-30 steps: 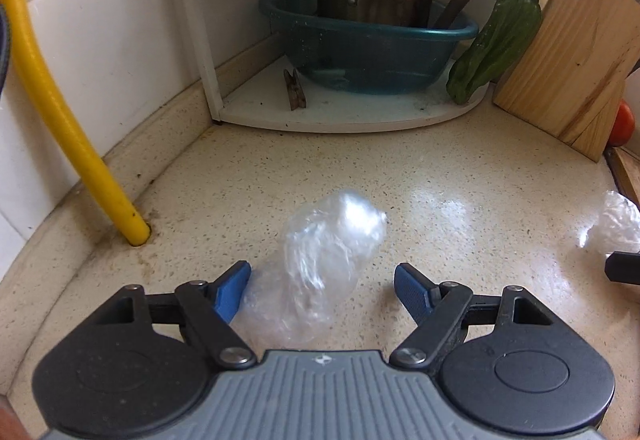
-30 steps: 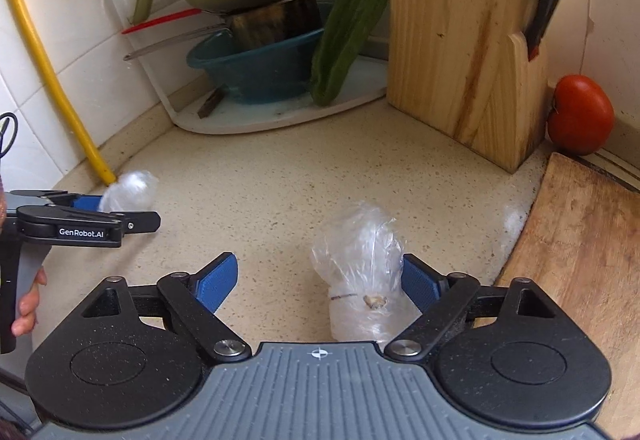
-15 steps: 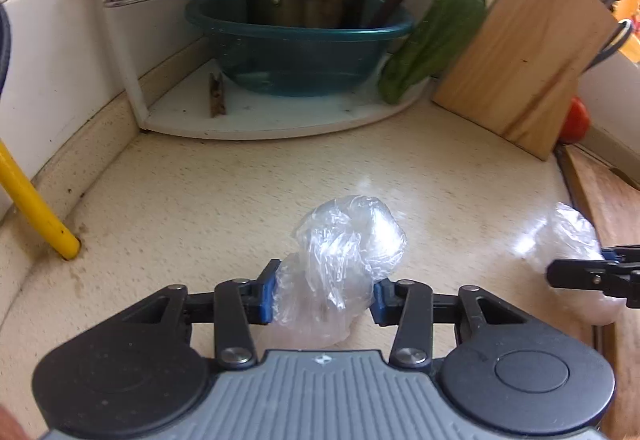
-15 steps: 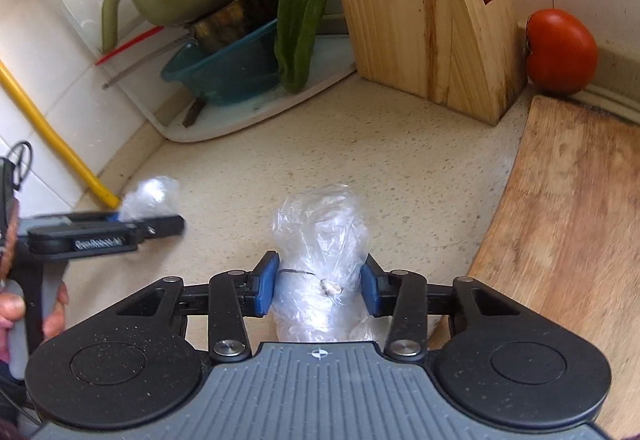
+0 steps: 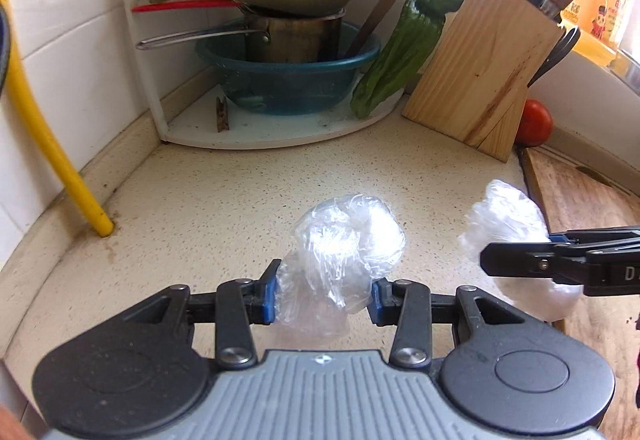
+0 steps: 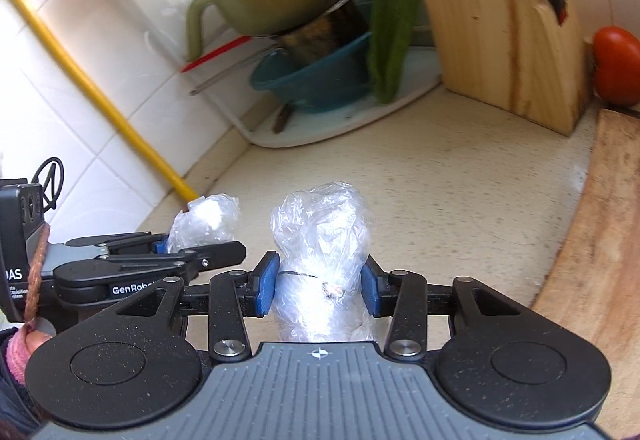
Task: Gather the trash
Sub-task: 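Carry both held plastic bags down toward the trash bin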
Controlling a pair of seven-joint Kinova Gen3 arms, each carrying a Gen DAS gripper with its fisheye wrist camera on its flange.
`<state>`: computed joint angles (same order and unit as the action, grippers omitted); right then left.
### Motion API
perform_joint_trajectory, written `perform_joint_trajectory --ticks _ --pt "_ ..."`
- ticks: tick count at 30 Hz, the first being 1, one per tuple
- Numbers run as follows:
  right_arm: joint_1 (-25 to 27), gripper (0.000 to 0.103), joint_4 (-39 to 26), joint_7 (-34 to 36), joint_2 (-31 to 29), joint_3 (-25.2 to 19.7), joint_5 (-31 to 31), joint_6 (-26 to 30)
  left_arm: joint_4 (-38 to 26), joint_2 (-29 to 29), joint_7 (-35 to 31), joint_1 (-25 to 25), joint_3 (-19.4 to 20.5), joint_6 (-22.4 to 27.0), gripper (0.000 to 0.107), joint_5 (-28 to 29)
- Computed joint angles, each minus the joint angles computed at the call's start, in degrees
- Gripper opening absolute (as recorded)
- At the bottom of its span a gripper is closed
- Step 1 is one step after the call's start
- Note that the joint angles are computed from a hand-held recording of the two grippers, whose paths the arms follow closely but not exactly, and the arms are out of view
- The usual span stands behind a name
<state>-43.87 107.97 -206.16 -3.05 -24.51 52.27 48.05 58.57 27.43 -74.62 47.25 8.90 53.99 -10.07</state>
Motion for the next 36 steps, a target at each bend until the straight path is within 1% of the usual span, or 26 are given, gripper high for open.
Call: perform_joint_trajectory --ticks 3,8,13,16,21,26,31,33,36 --pt "0.21 0.051 0.54 -0.54 -0.46 0.09 1.06 -2.07 1.80 -1.67 2.29 1.25 -0.79 -0.70 0.038 -1.31" --pt "0.82 0.051 0.29 1.90 -0.74 -0.01 1.85 -5.08 6.31 -5.13 6.83 2.16 -1.11 -2.43 0.038 -3.90" --pt "0.96 0.051 -1.15 4.29 0.17 0.01 2.61 -7.92 10.68 -8.60 10.85 1.93 -0.47 -3.41 0.038 -6.72" --pt "0.18 0.051 -2.50 5.76 1.28 0.11 3.26 -8.61 13.20 -10.71 13.35 1.58 0.02 -4.46 0.038 -8.56" --pt "-2.36 0.051 -4.31 5.93 3.11 0.54 5.21 -9.08 17.64 -14.52 17.44 0.63 1.24 -5.07 0.038 -11.63" --pt "-5.82 0.051 -7.77 7.25 5.98 1.98 5.75 -9.83 21.90 -18.91 21.95 -1.20 2.98 -3.67 0.038 -14.41" --pt "-9.90 0.052 -10.81 7.59 8.81 3.86 6.87 -10.71 25.80 -22.98 24.93 -3.91 5.54 -2.09 0.038 -16.72" --pt "-11.16 0.052 -12.18 8.92 9.75 4.72 6.53 -11.39 27.45 -24.63 25.93 -5.26 6.52 -1.98 0.038 -16.94" --pt "-12.70 0.052 -14.94 12.74 11.42 5.95 4.64 -11.84 29.78 -26.92 26.93 -7.34 8.00 -1.91 0.038 -17.13"
